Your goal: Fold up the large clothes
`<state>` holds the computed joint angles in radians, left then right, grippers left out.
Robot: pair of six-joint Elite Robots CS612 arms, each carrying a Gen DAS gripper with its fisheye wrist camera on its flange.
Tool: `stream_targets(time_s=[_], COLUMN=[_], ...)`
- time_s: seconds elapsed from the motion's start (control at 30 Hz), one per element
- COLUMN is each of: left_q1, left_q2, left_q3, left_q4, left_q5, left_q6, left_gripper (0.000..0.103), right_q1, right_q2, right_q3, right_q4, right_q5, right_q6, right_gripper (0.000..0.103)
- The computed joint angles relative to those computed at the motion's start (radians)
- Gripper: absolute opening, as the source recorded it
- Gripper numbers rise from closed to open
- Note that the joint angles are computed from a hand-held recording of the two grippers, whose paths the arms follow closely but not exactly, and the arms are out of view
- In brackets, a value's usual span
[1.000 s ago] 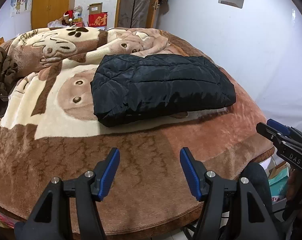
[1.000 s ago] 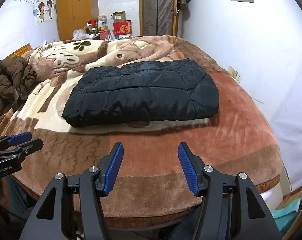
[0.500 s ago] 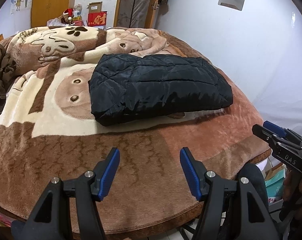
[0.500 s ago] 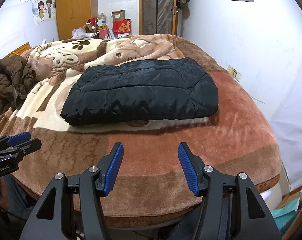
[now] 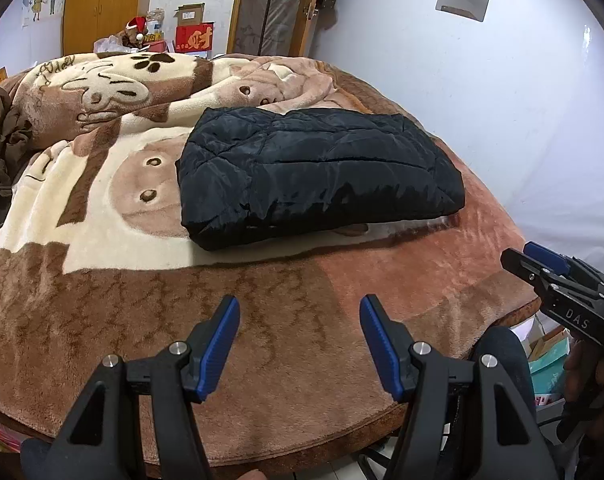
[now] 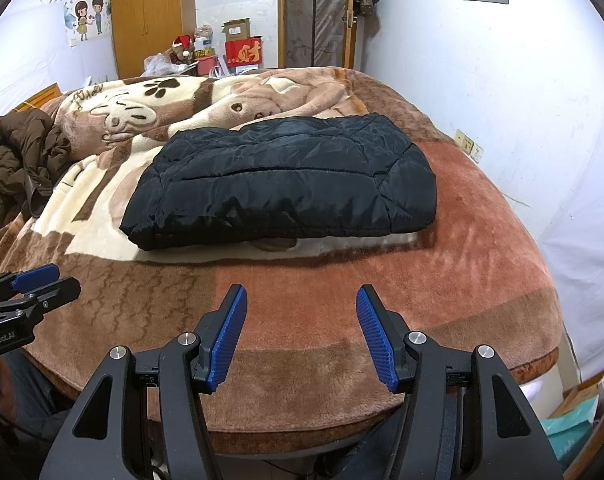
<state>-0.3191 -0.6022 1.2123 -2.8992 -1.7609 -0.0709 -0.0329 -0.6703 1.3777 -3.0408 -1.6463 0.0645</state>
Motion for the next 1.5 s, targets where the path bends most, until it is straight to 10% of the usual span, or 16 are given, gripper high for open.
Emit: stream_targets(time_s=[1.5], left_q1=[-0.008], left_q2=[-0.006], left_q3=[0.009], left_q4=[0.008], left_q5=[0.026], left_q6=[0.035], left_gripper=[0.065], right_q1=[-0.004], right_q2=[0.003], right_q3=[0.004], right_q4=[0.002], right_q5=[-0.005], right_q6=[-0.008], right_gripper=[0.057])
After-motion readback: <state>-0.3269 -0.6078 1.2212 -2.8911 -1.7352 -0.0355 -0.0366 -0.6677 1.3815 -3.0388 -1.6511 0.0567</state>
